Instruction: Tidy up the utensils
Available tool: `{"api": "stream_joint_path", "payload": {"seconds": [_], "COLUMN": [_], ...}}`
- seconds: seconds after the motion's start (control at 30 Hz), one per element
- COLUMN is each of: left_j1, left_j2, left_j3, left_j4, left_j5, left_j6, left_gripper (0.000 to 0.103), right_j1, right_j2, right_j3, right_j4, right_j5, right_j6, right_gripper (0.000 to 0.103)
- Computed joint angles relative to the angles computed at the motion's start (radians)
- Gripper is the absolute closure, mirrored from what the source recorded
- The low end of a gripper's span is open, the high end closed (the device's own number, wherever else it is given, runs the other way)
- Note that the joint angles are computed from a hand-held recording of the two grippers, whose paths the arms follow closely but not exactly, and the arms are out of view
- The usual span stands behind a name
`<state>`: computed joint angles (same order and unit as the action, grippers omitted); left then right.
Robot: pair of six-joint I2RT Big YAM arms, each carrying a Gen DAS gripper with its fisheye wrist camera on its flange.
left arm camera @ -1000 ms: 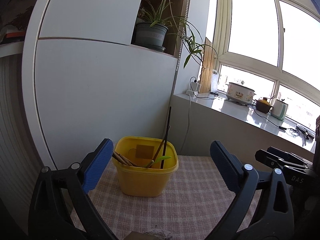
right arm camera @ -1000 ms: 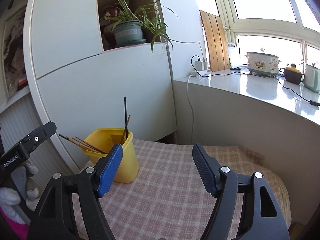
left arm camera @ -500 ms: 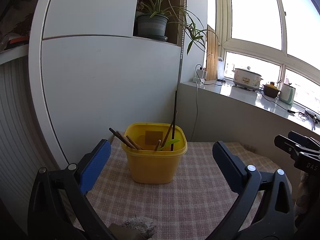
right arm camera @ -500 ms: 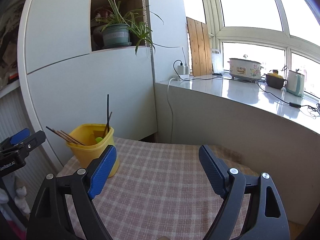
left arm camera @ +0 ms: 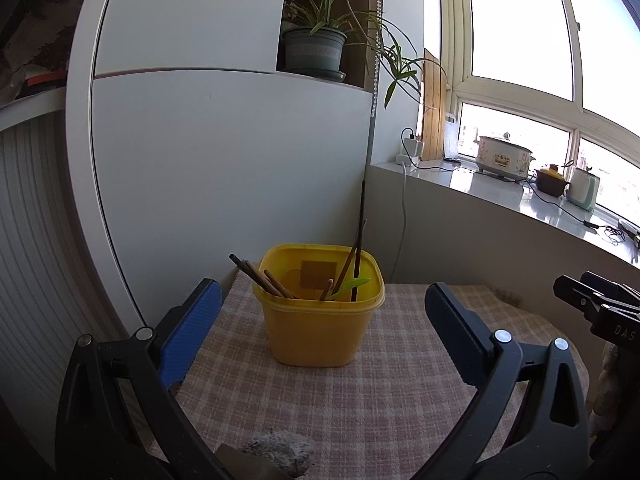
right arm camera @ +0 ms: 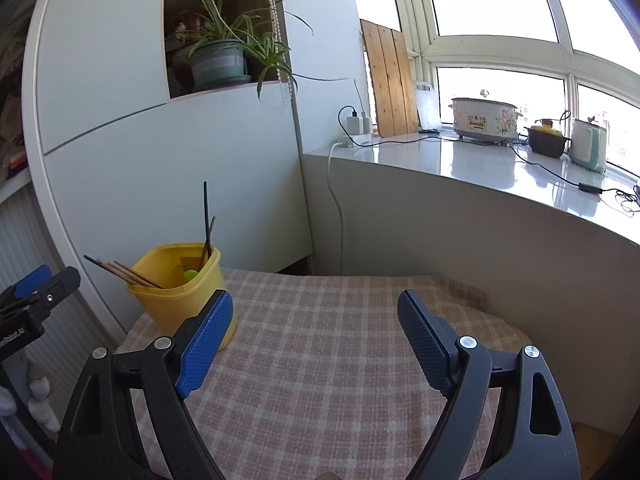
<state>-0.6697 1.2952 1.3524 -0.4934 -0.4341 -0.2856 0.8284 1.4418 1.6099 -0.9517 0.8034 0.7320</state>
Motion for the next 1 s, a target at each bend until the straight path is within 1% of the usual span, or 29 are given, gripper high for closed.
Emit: {"api": "stream_joint_path", "payload": {"seconds": [0.3, 1.0], "left_j1": [0.003, -0.002], "left_j2": [0.003, 0.002], "left_j3": [0.005, 0.006], "left_j4": [-0.001, -0.007], "left_j5": [0.005, -0.002], "left_j6": [-0.001, -0.005], "left_gripper": [0.000, 0.000], "right_j1": [-0.005, -0.009], "right_j2": [-0.007, -0.006], "right_j3": [-0.013, -0.019], "right_j4": [-0.002, -0.009], "right_j5": [-0.012, -0.038], "right_j6": [0.032, 0.060], "right_gripper": [0.018, 0.018]}}
